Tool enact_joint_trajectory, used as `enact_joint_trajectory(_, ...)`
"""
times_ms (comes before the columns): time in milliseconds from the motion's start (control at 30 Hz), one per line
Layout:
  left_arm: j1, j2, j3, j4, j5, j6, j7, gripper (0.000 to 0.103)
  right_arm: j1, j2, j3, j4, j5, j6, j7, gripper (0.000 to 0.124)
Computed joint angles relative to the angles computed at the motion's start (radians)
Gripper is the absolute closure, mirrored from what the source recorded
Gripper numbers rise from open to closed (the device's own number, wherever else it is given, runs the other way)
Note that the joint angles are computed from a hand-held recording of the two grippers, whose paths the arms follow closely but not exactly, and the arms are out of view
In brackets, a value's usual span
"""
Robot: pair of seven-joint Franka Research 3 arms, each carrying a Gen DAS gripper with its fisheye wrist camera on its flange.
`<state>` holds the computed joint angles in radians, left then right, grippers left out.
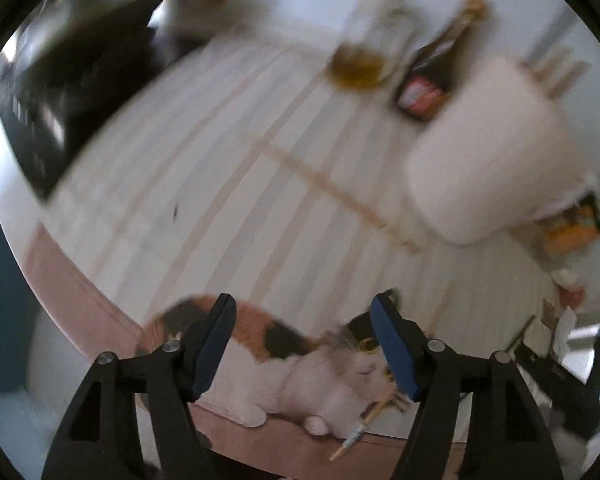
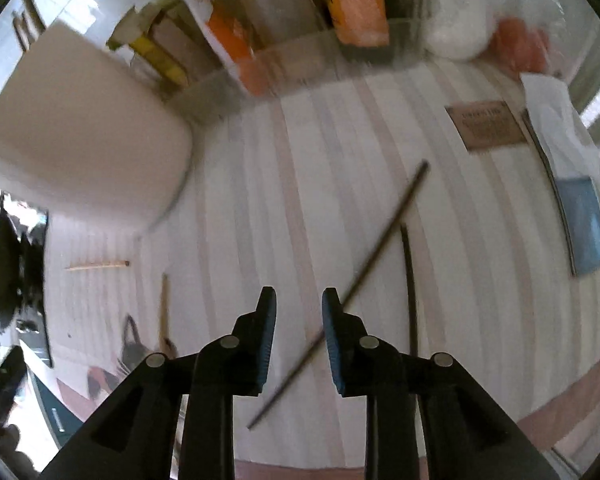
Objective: Organize utensils
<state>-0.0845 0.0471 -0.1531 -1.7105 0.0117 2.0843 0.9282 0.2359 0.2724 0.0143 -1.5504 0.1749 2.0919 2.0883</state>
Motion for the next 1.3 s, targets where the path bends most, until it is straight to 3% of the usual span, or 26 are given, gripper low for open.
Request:
enact_joint_trajectory(133, 0.023, 0.062, 0.011, 0.019, -0.066, 0.001, -0.008, 0.036, 0.022, -0.059, -0.011, -0.107, -0.069, 0.02, 0.099, 0.093)
enact_joint_trajectory(333, 0.024, 0.276, -0.005, 0.266, -0.061, -0.065, 0.015, 0.035, 0.025, -0.067, -0.016, -0.141, -0.112, 0.014, 0.258, 0.093)
enact_joint_trajectory(567, -0.02, 0.514, 0.005, 0.593, 0.037, -0.21, -0.037, 0.036, 0.031, 0.013, -0.024, -0.034, -0.189, -0.028, 0.326, 0.093)
enact_joint_trajectory(667, -0.061, 0.6, 0.02, 0.736, 0.117, -0.289, -0.026, 0.036, 0.038, 0.072, -0.028, 0.058, -0.215, -0.091, 0.306, 0.093)
enact_joint_trajectory(733, -0.088, 0.626, 0.031, 0.775, 0.171, -0.303, 0.001, 0.043, 0.046, 0.112, -0.032, 0.123, -0.235, -0.145, 0.277, 0.095)
enact_joint_trajectory(800, -0.1, 0.592, 0.032, 0.708, 0.218, -0.233, 0.046, 0.074, 0.059, 0.153, -0.032, 0.193, -0.267, -0.205, 0.22, 0.105)
enact_joint_trajectory(833, -0.102, 0.584, 0.029, 0.695, 0.228, -0.223, 0.07, 0.081, 0.066, 0.178, -0.031, 0.227, -0.272, -0.218, 0.197, 0.112)
enact_joint_trajectory(900, -0.101, 0.574, 0.018, 0.684, 0.222, -0.226, 0.106, 0.095, 0.077, 0.194, -0.027, 0.254, -0.287, -0.242, 0.115, 0.115)
enact_joint_trajectory(1067, -0.11, 0.478, 0.005, 0.527, 0.245, -0.18, 0.181, 0.098, 0.098, 0.158, -0.02, 0.194, -0.288, -0.214, -0.004, 0.118)
enact_joint_trajectory(1300, -0.102, 0.289, -0.023, 0.26, 0.219, -0.153, 0.205, 0.098, 0.074, 0.06, 0.003, 0.047, -0.192, -0.166, -0.122, 0.118)
